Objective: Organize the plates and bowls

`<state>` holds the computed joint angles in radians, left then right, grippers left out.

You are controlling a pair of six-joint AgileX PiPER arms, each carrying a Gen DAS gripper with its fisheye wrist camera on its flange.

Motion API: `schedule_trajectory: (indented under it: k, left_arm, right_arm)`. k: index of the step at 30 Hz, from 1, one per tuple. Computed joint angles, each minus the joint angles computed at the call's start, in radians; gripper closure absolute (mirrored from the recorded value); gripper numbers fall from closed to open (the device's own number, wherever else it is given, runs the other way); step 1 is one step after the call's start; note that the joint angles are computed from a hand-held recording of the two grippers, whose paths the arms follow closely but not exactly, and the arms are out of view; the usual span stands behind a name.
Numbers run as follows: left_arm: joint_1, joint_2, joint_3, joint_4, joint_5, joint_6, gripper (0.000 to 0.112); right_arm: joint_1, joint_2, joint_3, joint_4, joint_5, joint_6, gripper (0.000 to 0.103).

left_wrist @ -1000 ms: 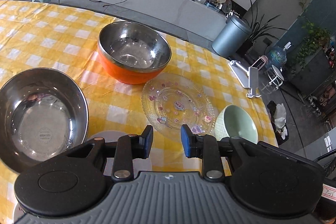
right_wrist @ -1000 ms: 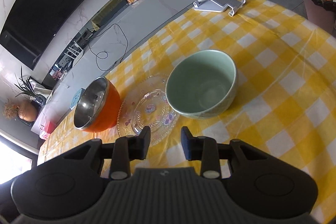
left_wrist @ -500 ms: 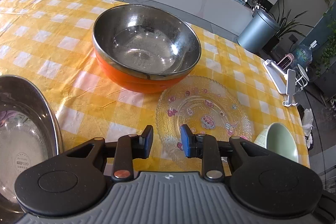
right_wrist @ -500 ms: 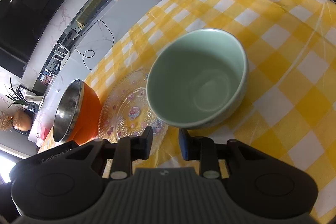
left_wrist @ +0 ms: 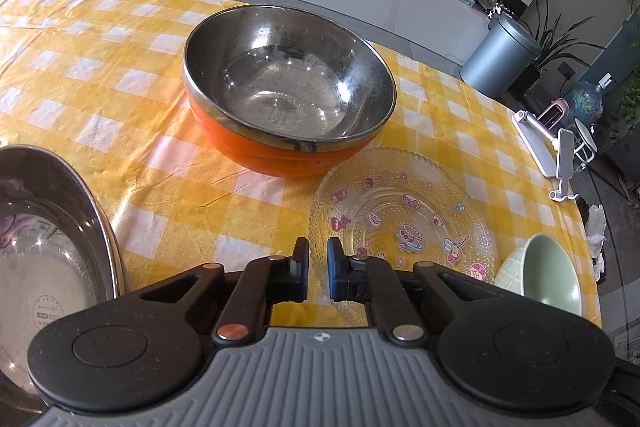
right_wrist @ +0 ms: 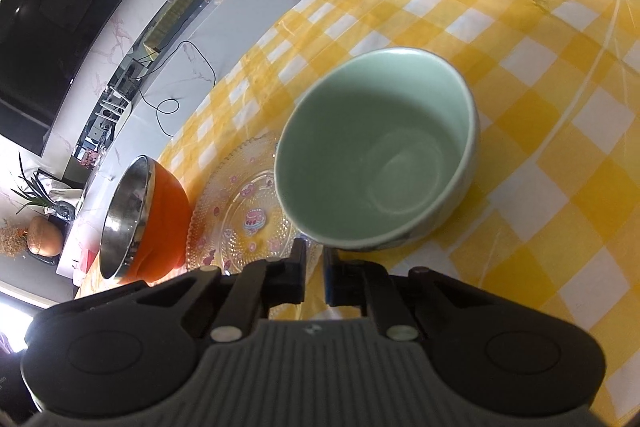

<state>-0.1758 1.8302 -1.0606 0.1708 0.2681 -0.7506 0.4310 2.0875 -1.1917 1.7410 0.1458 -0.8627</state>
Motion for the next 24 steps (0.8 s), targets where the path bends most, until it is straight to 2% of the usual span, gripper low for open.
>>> schedule_trajectory:
  k: [4, 8, 12, 18, 21, 24]
  left_arm:
    - [-0.021, -0.033, 0.035, 0.029, 0.014, -0.039, 0.103]
    - [-0.059, -0.077, 0.081, 0.110, 0.034, -0.147, 0.104]
    - [-0.112, -0.132, 0.137, 0.216, 0.052, -0.286, 0.104]
    - [-0.149, -0.196, 0.220, 0.118, 0.045, -0.236, 0.105]
    - [-0.192, -0.224, 0.252, 0.142, 0.045, -0.269, 0.105]
    - [-0.221, -0.247, 0.273, 0.103, 0.048, -0.228, 0.105]
  right_arm:
    - [-0.005, -0.026, 0.035, -0.040, 0.008, 0.026, 0.098]
    - [-0.018, -0.061, 0.082, -0.110, 0.028, 0.062, 0.098]
    - [-0.042, -0.110, 0.154, -0.110, 0.067, 0.042, 0.098]
    - [-0.080, -0.205, 0.277, -0.189, 0.113, 0.090, 0.098]
    - [-0.101, -0.251, 0.357, -0.113, 0.128, 0.012, 0.098]
    - [-0.110, -0.297, 0.420, -0.059, 0.120, -0.053, 0.098]
